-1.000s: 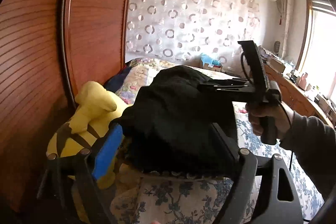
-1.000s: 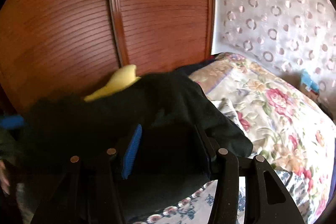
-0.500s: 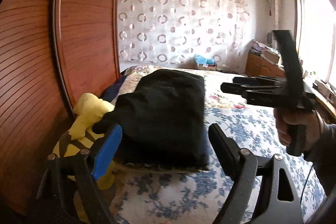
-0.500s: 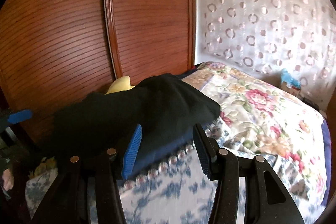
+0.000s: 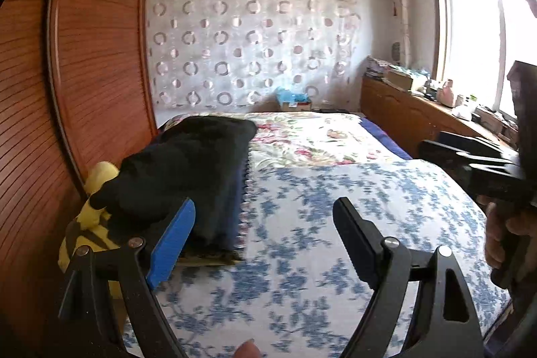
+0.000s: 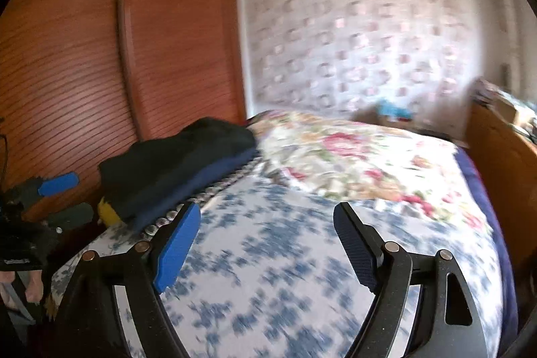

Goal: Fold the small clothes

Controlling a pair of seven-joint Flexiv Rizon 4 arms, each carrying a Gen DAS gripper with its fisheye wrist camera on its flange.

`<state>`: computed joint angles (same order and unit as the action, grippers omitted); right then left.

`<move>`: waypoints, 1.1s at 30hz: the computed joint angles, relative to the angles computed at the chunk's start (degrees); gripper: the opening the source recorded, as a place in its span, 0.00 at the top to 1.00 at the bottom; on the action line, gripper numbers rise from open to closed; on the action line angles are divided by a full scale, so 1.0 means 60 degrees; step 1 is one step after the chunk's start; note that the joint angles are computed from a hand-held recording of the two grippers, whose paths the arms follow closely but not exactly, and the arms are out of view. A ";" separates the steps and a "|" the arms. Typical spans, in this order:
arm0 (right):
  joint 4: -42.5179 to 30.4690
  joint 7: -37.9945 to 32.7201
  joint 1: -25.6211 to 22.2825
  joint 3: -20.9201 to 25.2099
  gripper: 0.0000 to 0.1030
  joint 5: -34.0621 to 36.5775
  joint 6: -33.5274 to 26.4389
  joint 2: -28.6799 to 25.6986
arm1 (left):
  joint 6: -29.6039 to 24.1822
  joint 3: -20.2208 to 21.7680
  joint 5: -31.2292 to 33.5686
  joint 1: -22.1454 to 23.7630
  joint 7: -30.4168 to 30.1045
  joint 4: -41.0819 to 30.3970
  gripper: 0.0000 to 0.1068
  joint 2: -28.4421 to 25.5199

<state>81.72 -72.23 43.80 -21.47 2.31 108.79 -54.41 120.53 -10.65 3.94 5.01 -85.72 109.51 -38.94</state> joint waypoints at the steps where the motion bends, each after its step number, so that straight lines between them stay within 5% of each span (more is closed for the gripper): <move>1: 0.0424 0.0096 0.0531 -0.0629 0.20 0.0581 0.0253 0.0071 | 0.0089 0.0083 -0.0076 -0.0176 0.0014 0.0073 0.21 0.0030; 6: 0.1810 0.0022 0.2425 -0.2511 0.20 0.2797 0.0812 0.0221 | 0.0152 0.0070 -0.0145 -0.0499 0.0032 0.0126 0.21 0.0200; 16: 0.2680 0.0480 0.4569 -0.4391 0.20 0.4699 0.0819 -0.0412 | 0.0409 0.0251 -0.0451 -0.1059 -0.0001 0.0400 0.21 0.0547; 23: 0.2975 0.0901 0.4943 -0.4631 0.20 0.4911 0.1161 -0.0789 | 0.0598 0.0375 -0.0524 -0.1215 -0.0052 0.0521 0.21 0.0611; 33: 0.2980 0.0196 0.4436 -0.4051 0.20 0.5237 0.1478 -0.0528 | 0.0817 0.0493 -0.0624 -0.1273 -0.0186 0.0635 0.21 0.0657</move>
<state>99.60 -71.05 70.41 -45.78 33.74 117.66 -57.58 125.43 -7.69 0.20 -2.62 -86.84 113.32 -35.00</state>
